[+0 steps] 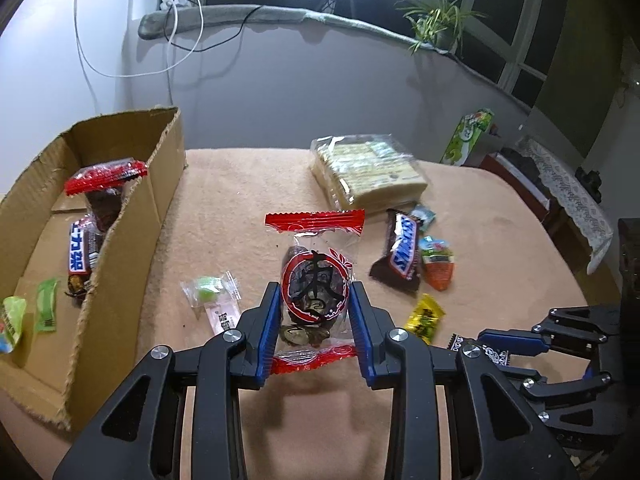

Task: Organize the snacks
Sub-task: 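Carry both snacks into the cardboard box and open both tools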

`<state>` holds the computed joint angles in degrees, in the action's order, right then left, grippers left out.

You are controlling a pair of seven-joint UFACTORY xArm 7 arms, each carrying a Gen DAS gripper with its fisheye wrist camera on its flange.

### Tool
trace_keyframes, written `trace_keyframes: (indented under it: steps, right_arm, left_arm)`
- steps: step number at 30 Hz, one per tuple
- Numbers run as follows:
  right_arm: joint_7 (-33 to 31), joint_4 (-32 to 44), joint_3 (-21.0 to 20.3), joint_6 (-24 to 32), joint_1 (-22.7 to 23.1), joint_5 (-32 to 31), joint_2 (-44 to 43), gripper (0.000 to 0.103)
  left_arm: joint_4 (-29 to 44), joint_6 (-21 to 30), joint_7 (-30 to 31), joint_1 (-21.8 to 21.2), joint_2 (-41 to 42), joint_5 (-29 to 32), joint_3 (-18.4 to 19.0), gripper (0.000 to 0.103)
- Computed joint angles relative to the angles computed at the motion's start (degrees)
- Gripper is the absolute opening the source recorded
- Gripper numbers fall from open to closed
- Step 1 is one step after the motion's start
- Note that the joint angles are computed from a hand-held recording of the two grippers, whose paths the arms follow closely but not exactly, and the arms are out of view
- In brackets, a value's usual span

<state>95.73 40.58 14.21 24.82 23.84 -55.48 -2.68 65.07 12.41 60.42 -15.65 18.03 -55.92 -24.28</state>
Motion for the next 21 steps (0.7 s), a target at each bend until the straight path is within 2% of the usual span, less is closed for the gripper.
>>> trace_keyframes:
  steps: [2,6,8,14,21]
  right_arm:
    - [0.23,-0.25,0.36,0.74,0.25,0.31,-1.06,0.029]
    - [-0.22,0.71,1.66,3.03,0.56,0.65,-2.63,0.029]
    - [-0.65,1.35,2.28,4.24,0.71,0.74,-3.22,0.029]
    - [-3.09,5.73,3.11,6.65,1.16,0.11,-2.0,0.029]
    - [-7.89,14.3,1.21,8.18,3.33,-1.33,3.94,0.029]
  left_arm:
    - [-0.86,0.62,2.06,1.08,-1.49,-2.4,-0.94,0.032]
    - [-2.31,2.83,6.42,1.27,-4.76,-8.41,-0.13,0.032]
    - [-2.88,4.89,7.88,1.25,-6.47,-11.16,1.02,0.032]
    - [-4.42,6.8,11.75,-0.41,-9.82,-15.86,5.66,0.032]
    - [-5.04,8.5,14.47,-0.95,-11.65,-19.71,11.13,0.032]
